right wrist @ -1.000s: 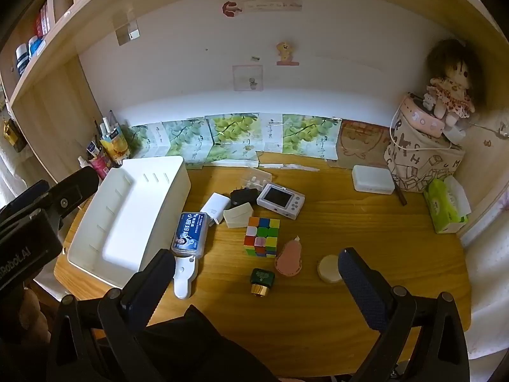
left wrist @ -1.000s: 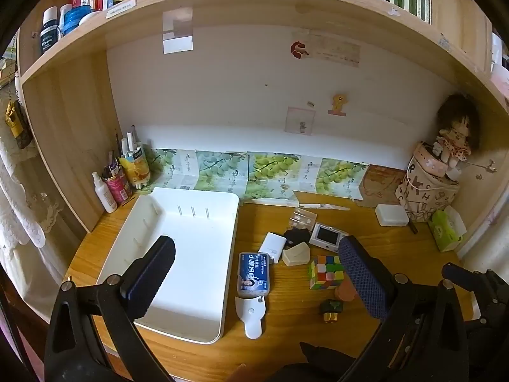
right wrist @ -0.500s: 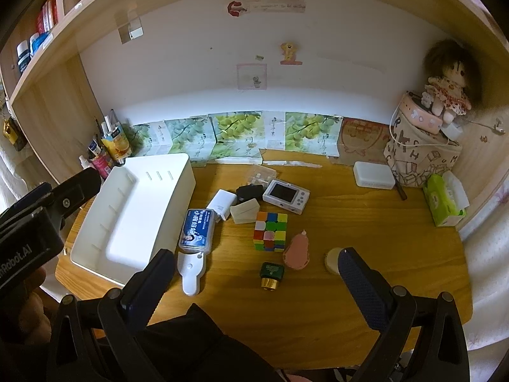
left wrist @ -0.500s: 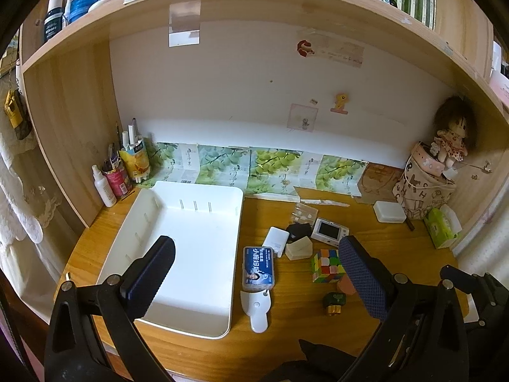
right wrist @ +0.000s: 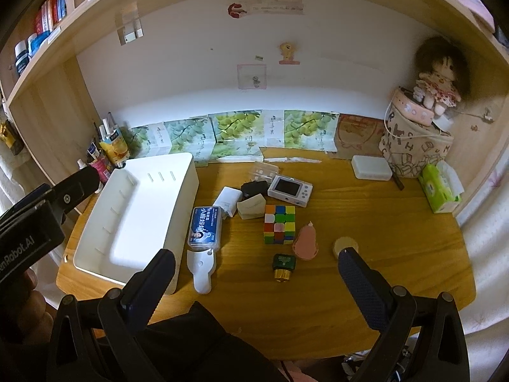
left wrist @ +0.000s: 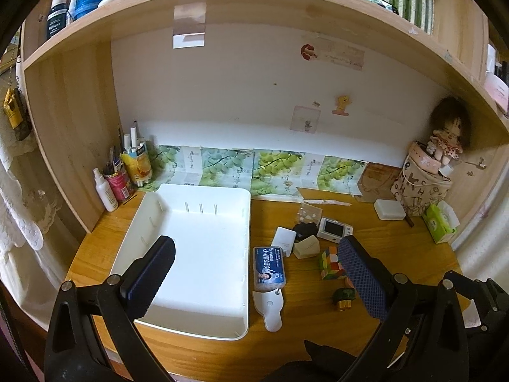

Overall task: Organize rigid objects
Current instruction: 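Move both tools forward over the desk toward the small objects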

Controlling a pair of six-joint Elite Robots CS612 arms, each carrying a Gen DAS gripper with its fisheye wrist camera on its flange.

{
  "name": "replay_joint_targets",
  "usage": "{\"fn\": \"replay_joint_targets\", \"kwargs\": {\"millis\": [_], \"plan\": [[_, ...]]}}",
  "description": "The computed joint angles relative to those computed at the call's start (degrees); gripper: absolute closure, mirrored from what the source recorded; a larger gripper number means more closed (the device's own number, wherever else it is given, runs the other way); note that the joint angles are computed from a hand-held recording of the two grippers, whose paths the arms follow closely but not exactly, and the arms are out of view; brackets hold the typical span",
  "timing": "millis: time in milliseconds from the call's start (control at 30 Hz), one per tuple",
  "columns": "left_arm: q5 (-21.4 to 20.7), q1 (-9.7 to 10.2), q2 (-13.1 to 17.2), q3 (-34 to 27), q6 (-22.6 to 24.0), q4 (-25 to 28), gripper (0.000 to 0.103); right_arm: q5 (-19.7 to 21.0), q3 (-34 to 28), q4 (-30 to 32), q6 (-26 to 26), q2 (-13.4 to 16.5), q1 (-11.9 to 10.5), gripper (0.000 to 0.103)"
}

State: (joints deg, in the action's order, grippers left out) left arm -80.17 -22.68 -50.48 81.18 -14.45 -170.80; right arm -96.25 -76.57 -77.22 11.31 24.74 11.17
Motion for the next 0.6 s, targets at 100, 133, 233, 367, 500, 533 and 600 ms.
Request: {"fn": "replay_joint_targets", "kwargs": {"millis": [100, 133, 233, 367, 500, 533, 600], "plan": [[-1.4, 0.23, 0.2, -0.3, 1.3, 0.1, 0.001, -1.2, -0.5, 0.5, 1.3, 0.3, 0.5, 0.001], [-1.9, 0.3, 0.3, -0.3, 1.7, 0.1, 0.001, -1.4, -0.7, 0.9, 1.9, 0.4, 0.5, 0.001], [-3.2, 0.4, 0.3, -0.2, 2.6, 0.1, 0.001, -2.0, -1.3, 2.1, 3.5, 0.6, 0.6, 0.001], [-4.7, 0.45, 0.4, -0.4, 3.2, 1.0, 0.001, -2.5, -2.0, 3.7, 5.3, 0.9, 0.6, 0.001], [-5.5, 0.49, 0.5, -0.6, 3.1, 2.6, 0.001, -1.8, -2.4, 5.5, 6.9, 1.0, 0.5, 0.001], [-5.5, 0.46, 0.5, -0.7, 3.0, 3.1, 0.001, -1.4, -2.4, 5.9, 7.1, 1.0, 0.3, 0.001], [-5.4, 0.41, 0.5, -0.8, 2.4, 4.0, 0.001, -0.7, -2.2, 6.5, 7.4, 0.9, 0.1, 0.001]]}}
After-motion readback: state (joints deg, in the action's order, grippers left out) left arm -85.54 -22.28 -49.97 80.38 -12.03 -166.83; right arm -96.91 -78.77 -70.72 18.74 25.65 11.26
